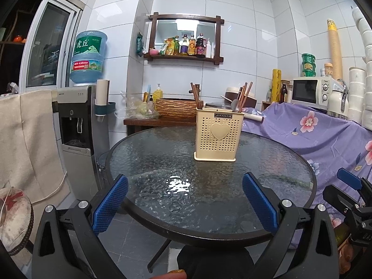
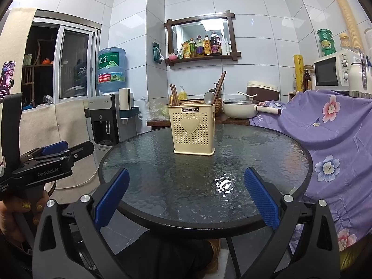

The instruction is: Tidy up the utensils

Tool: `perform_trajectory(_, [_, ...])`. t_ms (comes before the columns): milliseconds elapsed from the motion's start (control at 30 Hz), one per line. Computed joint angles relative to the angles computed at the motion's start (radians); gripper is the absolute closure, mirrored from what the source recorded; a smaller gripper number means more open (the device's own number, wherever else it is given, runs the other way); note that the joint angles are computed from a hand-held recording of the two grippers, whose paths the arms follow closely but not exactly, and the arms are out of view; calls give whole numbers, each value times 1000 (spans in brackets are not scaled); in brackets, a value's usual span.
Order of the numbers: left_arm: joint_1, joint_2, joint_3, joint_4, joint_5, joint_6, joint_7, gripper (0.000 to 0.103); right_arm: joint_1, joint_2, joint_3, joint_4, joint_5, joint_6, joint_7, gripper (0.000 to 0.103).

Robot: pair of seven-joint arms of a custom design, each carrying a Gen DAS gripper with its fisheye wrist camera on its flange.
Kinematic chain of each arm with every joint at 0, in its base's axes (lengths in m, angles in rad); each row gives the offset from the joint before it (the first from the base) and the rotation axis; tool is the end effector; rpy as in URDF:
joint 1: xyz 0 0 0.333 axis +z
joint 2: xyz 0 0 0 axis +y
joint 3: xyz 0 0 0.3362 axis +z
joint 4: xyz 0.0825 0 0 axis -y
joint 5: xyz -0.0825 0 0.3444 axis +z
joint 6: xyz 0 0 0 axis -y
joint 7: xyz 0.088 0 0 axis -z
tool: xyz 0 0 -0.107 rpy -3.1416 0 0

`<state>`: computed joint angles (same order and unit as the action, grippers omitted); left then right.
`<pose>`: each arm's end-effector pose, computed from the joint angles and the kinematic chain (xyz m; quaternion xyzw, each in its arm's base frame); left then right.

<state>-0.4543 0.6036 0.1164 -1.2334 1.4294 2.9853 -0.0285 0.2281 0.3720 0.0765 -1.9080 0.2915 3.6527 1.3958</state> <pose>0.6546 -0.3333 0.5274 -0.5281 0.5956 -0.4757 0.3742 0.6169 0.1463 0.5152 -0.5735 0.5280 -0.3868 0.4926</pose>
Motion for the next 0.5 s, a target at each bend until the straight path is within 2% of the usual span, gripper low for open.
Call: perform_trajectory(500, [0, 1, -2, 0, -4, -5, 9, 6, -9, 6, 3, 5, -17, -7, 8, 6])
